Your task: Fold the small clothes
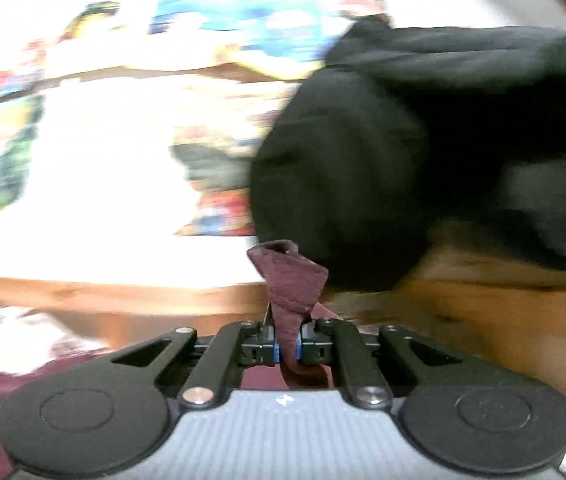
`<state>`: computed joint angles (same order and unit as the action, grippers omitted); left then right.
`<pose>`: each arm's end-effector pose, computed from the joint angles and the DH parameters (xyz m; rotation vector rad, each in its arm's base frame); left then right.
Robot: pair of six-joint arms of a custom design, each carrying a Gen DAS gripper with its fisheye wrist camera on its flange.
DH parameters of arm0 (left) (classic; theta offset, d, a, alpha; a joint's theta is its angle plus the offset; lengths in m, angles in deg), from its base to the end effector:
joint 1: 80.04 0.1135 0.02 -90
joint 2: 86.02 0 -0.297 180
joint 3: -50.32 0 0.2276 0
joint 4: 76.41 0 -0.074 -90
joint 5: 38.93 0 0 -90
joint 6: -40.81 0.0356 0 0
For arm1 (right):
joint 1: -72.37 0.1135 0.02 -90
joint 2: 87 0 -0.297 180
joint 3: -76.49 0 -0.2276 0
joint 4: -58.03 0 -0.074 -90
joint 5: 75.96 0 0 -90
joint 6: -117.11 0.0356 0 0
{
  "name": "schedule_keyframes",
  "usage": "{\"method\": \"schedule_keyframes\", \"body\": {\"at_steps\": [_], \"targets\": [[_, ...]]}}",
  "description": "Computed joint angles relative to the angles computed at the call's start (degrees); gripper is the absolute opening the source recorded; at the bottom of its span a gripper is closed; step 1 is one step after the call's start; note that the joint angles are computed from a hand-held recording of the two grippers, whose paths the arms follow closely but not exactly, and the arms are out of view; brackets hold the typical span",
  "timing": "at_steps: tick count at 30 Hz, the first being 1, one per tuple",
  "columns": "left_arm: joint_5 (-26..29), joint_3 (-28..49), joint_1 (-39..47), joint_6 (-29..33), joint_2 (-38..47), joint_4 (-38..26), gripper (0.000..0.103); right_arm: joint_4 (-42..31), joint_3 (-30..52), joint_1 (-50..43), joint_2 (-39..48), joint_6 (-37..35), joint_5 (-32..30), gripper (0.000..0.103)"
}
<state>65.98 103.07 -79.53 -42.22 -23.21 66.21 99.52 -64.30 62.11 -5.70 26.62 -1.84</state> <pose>0.1818 -0.0075 0.2581 0.2546 2.3633 -0.2497 0.2499 -0.0353 0.2534 -0.0820 1.5792 0.0723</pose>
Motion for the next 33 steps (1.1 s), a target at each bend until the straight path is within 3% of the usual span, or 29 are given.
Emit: {"method": "schedule_keyframes", "body": {"at_steps": [9, 13, 18, 24, 25, 28, 32, 33], "targets": [[9.5, -1.7, 8.2, -1.8, -1.6, 2.7, 0.102, -1.3, -7.7, 7.1, -1.9, -15.8, -12.5, 0.008], [11.2, -2.7, 10.1, -4.0, -2.7, 5.1, 0.102, -7.7, -9.4, 9.3, -5.1, -19.2, -15.0, 0.008], [10.9, -3.1, 10.9, -6.2, -3.1, 6.9, 0.102, -13.9, -7.6, 14.1, -4.2, -22.6, -12.7, 0.008], [10.7, -3.8, 10.8, -6.6, -3.2, 8.1, 0.102, -31.1, -4.0, 14.7, -5.4, -29.9, -14.9, 0.013], [10.7, -3.9, 10.7, -7.1, -3.2, 8.6, 0.102, -35.0, -3.0, 14.2, -5.5, -31.5, -15.9, 0.022], [10.3, -4.3, 10.4, -9.0, -2.8, 10.3, 0.102, -51.6, 1.6, 11.5, -5.6, -38.7, -20.7, 0.064], [8.5, -4.7, 9.2, -12.2, -1.7, 12.9, 0.102, -72.3, 7.8, 8.3, -5.5, -53.7, -24.7, 0.091], [7.5, -4.7, 8.7, -12.8, -1.3, 13.3, 0.102, -75.5, 8.7, 7.1, -6.1, -57.0, -25.5, 0.091]]}}
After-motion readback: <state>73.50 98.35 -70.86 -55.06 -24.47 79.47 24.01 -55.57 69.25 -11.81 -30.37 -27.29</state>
